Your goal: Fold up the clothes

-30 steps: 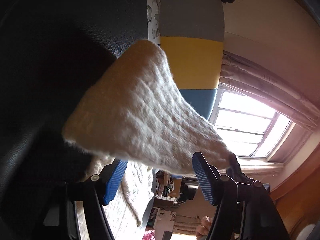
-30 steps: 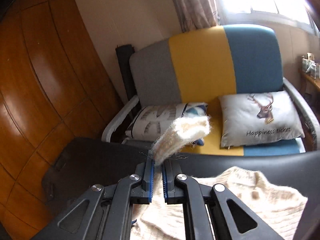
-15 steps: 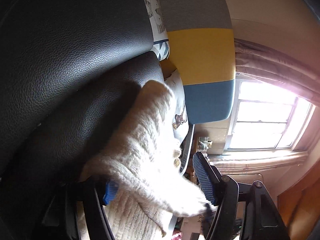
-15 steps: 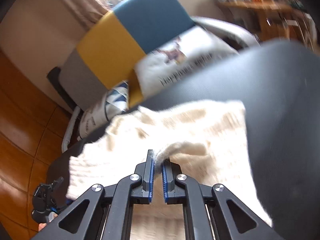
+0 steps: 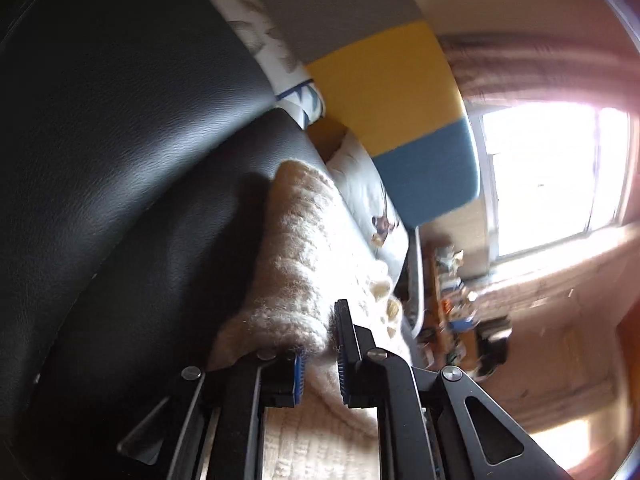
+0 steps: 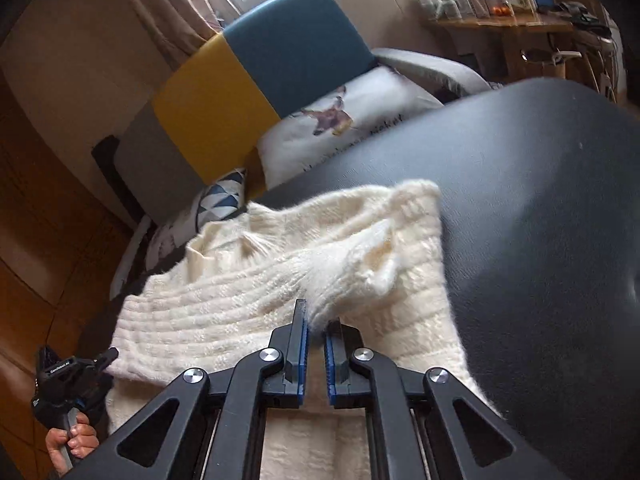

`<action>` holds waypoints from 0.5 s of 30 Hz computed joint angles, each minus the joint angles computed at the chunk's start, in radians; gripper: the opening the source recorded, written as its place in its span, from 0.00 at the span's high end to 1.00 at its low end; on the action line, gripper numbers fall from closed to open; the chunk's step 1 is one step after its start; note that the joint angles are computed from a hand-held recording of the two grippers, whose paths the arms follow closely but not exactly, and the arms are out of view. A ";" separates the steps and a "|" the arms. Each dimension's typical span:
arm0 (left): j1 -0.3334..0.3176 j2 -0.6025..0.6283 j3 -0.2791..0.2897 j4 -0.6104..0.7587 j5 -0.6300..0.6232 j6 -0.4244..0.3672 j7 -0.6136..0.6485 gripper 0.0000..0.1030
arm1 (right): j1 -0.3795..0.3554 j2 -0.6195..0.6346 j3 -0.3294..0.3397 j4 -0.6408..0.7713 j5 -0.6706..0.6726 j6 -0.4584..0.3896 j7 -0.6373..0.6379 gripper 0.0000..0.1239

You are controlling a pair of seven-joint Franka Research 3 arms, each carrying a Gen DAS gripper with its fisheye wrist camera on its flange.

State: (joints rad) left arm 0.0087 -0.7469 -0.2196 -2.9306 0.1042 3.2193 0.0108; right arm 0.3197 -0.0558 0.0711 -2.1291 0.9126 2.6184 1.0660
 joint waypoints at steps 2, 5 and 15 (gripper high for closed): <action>-0.040 0.053 0.050 0.024 0.000 -0.003 0.021 0.88 | -0.002 -0.002 -0.006 -0.022 0.044 -0.007 -0.018 0.95; -0.045 0.040 0.036 -0.001 -0.005 -0.010 0.018 0.88 | -0.013 0.005 -0.027 -0.020 0.191 -0.089 -0.086 0.93; -0.138 -0.013 0.088 -0.023 0.003 -0.092 0.086 0.88 | -0.038 0.020 0.003 0.003 0.227 0.024 -0.015 0.90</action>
State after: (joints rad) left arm -0.1292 -0.7596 -0.1312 -2.9535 0.1074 3.1277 0.0972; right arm 0.2817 -0.0355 0.0737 -2.1262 1.1393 2.6421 1.0510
